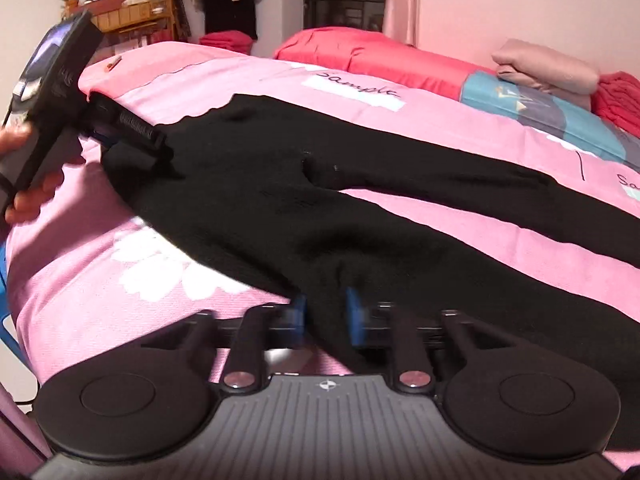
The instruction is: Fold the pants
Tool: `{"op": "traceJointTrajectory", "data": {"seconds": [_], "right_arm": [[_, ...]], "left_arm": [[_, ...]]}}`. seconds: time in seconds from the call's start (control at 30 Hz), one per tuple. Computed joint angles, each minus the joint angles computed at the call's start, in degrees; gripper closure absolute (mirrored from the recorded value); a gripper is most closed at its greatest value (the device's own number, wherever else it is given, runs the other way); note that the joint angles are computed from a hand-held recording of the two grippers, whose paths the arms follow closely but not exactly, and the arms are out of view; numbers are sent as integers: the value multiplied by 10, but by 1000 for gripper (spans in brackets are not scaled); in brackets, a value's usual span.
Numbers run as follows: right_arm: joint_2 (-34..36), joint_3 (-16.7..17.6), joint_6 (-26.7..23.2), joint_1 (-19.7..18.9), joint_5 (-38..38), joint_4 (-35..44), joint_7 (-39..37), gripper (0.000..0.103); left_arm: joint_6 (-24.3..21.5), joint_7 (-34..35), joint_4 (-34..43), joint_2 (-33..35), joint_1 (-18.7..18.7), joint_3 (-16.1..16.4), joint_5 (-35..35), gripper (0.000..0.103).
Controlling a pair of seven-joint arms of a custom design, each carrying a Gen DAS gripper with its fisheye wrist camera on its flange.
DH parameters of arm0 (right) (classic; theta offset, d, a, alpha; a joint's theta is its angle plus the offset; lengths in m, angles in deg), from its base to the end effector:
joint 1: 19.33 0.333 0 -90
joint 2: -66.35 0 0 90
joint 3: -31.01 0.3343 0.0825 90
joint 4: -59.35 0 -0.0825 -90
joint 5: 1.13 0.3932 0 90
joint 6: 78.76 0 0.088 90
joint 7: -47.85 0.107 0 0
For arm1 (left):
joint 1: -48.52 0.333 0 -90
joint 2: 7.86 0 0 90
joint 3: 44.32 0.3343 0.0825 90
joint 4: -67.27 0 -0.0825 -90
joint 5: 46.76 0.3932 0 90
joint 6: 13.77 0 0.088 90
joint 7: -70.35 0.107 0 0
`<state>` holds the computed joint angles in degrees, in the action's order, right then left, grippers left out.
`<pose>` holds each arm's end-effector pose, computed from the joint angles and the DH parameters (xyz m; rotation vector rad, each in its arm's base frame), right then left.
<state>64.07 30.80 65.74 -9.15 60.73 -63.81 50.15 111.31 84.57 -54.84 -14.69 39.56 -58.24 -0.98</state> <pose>0.5627 0.0904 0.4722 -2.1839 0.7395 -0.3402 0.5093 -0.1903 0.4999 -2.0884 1.2395 -0.2603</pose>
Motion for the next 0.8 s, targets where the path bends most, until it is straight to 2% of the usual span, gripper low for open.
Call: {"op": "traceJointTrajectory", "data": {"seconds": [0.1,0.17,0.2,0.23,0.3,0.37,0.43,0.47,0.5,0.53,0.57,0.63,0.67,0.77,0.8], "right_arm": [[-28,-11,-39,-8,-47,-17,-31,82],[-24,-23,-78,-17,-66,-1,1,81],[-18,-30,-99,-23,-61,12,22,74],[-14,-34,-108,-29,-43,20,33,55],[-8,-36,-74,-36,25,22,29,29],[6,-31,-24,-41,52,26,32,30],[25,-27,37,-44,-12,31,98,35],[32,-31,30,-54,-15,34,102,36],[32,-38,-10,-71,18,39,84,37],[33,-41,-24,-81,13,45,106,37],[31,-40,-7,-87,11,45,132,36],[31,-35,86,-85,24,40,161,33],[35,-35,96,-90,36,46,179,33],[56,-45,33,-115,48,79,261,30],[69,-47,13,-121,16,92,287,31]], "left_arm": [[10,2,-22,-20,1,0,4,0],[25,-4,-39,-34,5,1,0,0],[34,-8,-45,-38,8,2,-5,0],[41,-10,-46,-40,11,3,-10,0],[34,-9,-37,-31,16,-2,-11,0],[21,-2,-26,-24,16,-5,-11,0],[29,6,-31,-28,16,-1,-16,0],[38,6,-35,-31,17,2,-21,0],[44,5,-40,-35,19,3,-25,0],[45,5,-40,-34,20,2,-27,0],[41,5,-37,-32,21,0,-27,0],[31,3,-30,-27,21,-3,-27,0],[29,1,-29,-26,21,-3,-27,0],[29,-10,-30,-26,21,-3,-23,0],[29,-15,-32,-27,20,-4,-19,0]]}}
